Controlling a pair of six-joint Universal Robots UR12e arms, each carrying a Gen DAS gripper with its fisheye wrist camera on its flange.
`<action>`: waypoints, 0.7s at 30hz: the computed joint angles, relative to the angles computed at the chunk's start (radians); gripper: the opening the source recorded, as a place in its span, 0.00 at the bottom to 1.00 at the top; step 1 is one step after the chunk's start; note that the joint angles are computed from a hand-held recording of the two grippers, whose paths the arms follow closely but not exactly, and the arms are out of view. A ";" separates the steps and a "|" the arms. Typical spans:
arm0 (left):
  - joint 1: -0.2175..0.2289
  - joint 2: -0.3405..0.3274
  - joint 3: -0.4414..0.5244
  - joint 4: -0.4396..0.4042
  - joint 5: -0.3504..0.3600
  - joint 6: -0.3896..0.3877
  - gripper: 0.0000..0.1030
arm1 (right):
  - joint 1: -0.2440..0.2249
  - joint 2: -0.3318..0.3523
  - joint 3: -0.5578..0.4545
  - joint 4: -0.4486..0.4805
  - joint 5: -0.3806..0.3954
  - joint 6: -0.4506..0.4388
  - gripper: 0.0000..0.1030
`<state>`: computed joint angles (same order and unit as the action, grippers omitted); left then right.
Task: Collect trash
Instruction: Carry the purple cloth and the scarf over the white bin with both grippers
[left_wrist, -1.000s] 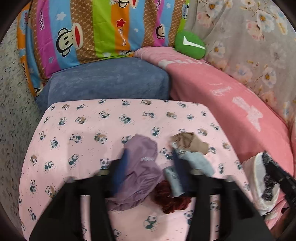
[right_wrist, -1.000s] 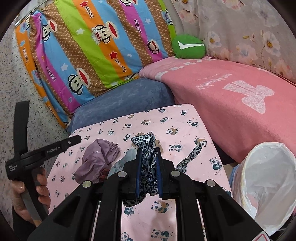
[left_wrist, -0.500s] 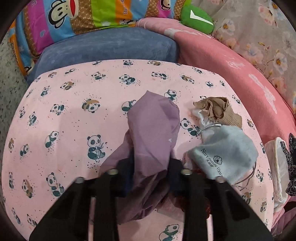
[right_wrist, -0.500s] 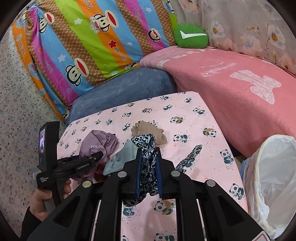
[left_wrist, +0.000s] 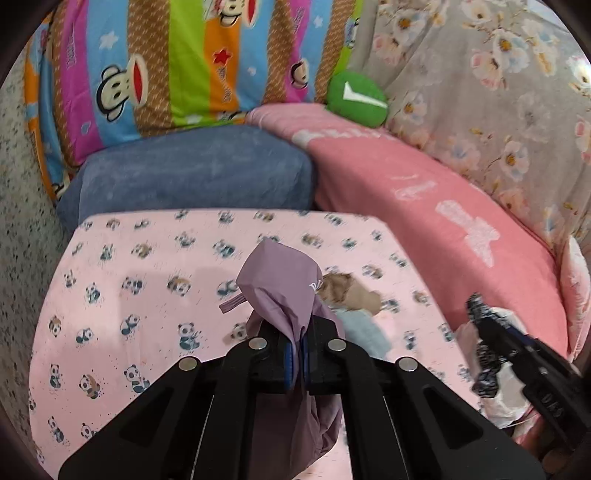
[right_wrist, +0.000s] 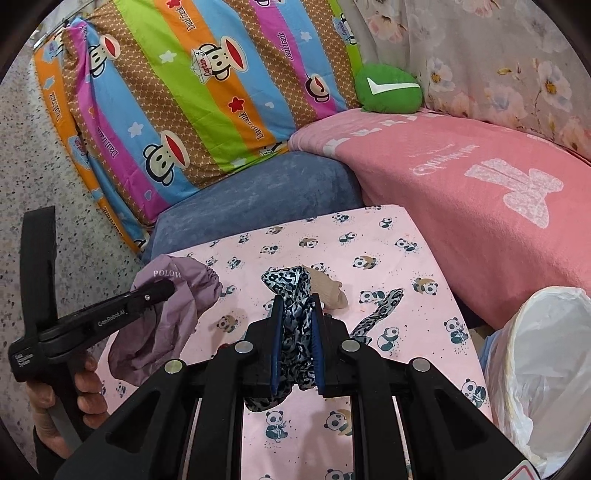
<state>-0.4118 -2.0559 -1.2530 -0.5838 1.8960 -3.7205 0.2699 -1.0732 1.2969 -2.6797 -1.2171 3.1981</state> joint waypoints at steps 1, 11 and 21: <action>-0.005 -0.004 0.012 0.006 0.003 0.008 0.03 | -0.002 -0.003 0.002 -0.004 0.001 0.001 0.14; -0.062 -0.090 0.178 0.024 -0.040 0.124 0.03 | -0.056 -0.069 0.068 -0.093 -0.014 0.050 0.14; -0.108 -0.214 0.380 -0.053 -0.143 0.186 0.03 | -0.143 -0.128 0.143 -0.133 -0.076 0.111 0.14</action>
